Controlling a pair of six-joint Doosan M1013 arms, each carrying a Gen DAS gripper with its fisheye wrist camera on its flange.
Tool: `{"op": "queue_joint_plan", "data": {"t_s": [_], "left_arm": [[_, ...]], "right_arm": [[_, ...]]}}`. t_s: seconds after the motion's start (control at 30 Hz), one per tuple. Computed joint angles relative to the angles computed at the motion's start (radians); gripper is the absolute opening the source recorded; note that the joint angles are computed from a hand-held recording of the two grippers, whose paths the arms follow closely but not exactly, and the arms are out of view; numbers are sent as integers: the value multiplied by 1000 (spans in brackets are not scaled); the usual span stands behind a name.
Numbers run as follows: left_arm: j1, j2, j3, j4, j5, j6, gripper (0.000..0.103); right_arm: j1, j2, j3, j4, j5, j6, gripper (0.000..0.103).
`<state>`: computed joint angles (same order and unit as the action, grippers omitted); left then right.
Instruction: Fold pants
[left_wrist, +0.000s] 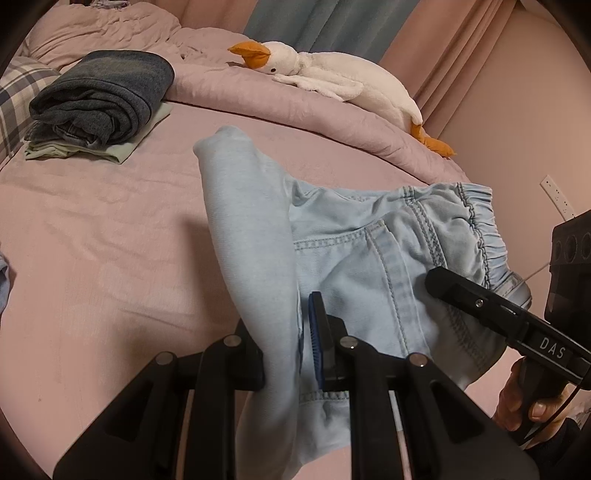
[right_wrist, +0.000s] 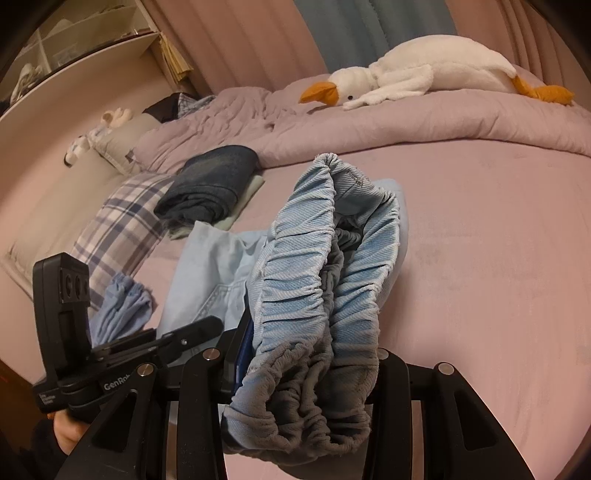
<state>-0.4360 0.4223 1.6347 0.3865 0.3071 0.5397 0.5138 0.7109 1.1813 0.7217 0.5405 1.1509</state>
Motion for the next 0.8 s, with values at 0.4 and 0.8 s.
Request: {"op": "queue_joint_plan", "data": {"t_s": [0.4,0.8], "left_arm": [[0,17,-24,-27,9,41,16],[-2,31,-45,-36,16,62,16]], "right_arm": [[0,-3,4,-11,-16,23,42],[-5,-2,3,-13,-27,33,42]]}}
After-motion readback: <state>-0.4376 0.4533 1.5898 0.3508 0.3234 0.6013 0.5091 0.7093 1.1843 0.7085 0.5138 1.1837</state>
